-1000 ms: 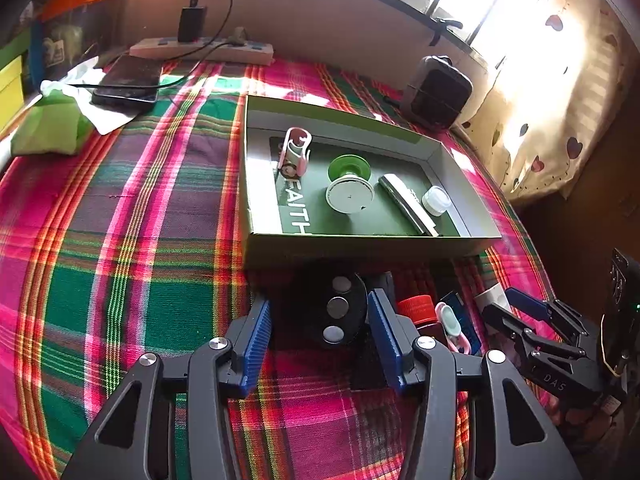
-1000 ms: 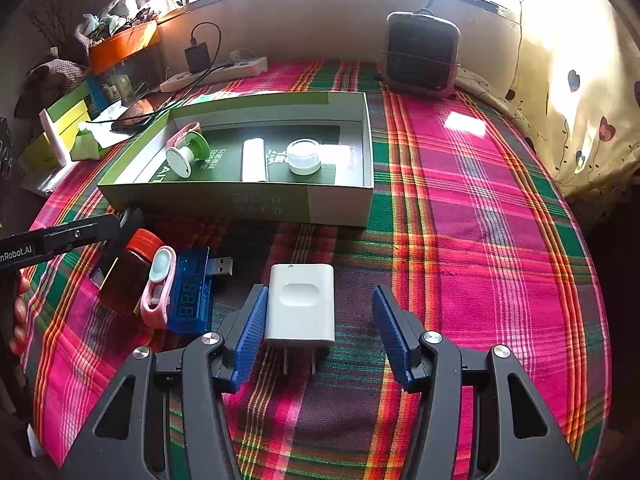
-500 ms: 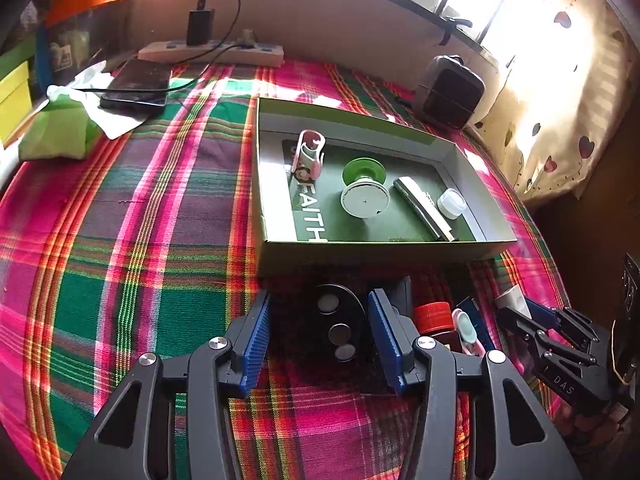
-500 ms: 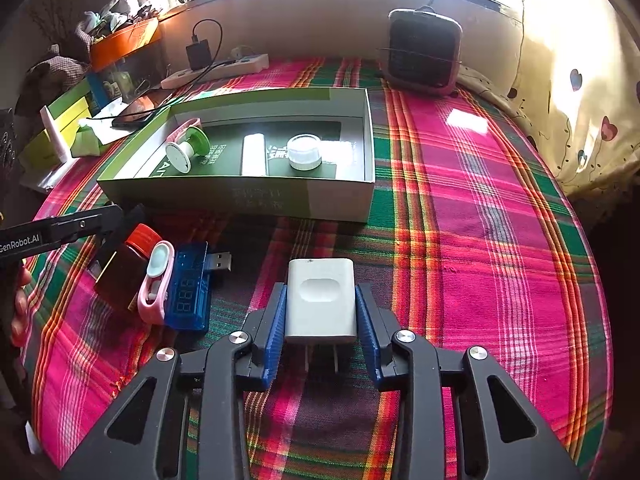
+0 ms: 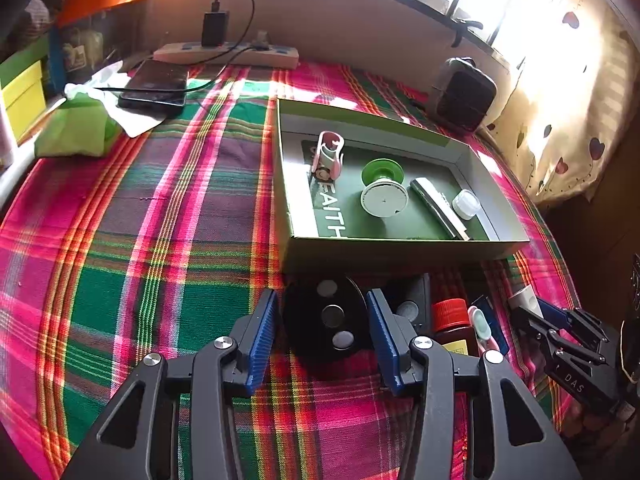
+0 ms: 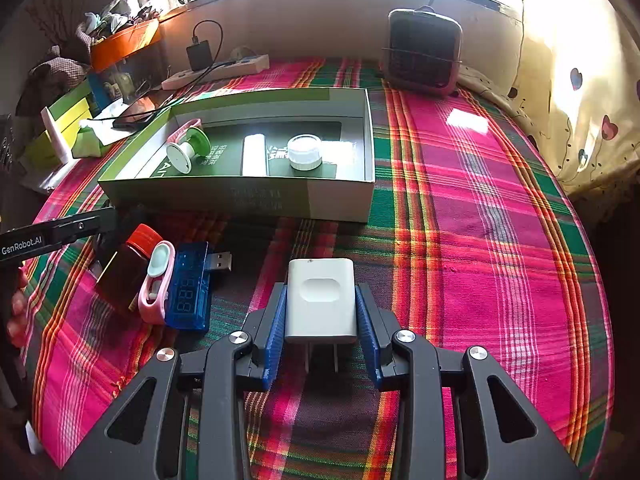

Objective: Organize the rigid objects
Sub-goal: 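Carry the black fob in the left gripper over the tray while the right carries the white plug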

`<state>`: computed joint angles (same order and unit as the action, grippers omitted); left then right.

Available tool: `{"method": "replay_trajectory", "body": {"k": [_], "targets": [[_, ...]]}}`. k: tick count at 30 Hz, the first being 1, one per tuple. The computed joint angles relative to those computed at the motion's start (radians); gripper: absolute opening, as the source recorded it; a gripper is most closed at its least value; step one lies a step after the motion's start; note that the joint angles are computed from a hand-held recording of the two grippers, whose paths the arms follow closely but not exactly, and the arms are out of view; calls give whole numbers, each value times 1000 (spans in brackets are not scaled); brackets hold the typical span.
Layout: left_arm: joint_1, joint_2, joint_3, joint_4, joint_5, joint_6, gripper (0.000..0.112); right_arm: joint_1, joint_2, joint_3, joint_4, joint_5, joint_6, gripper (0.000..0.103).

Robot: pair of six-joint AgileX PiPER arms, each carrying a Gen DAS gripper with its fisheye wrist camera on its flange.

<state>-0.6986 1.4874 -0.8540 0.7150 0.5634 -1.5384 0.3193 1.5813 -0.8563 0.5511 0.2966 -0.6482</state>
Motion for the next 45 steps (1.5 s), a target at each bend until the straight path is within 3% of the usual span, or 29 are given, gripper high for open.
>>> {"method": "replay_trajectory", "body": {"k": [11, 35, 45], "targets": [[-3, -4, 7, 13, 3, -22, 41, 0, 0, 0, 0, 0, 1, 35], [-60, 2, -2, 81, 127, -93, 40, -4, -7, 1, 21, 8, -17, 35], [-67, -11, 3, 84, 131, -97, 40, -17, -10, 2, 84, 17, -79, 35]]}}
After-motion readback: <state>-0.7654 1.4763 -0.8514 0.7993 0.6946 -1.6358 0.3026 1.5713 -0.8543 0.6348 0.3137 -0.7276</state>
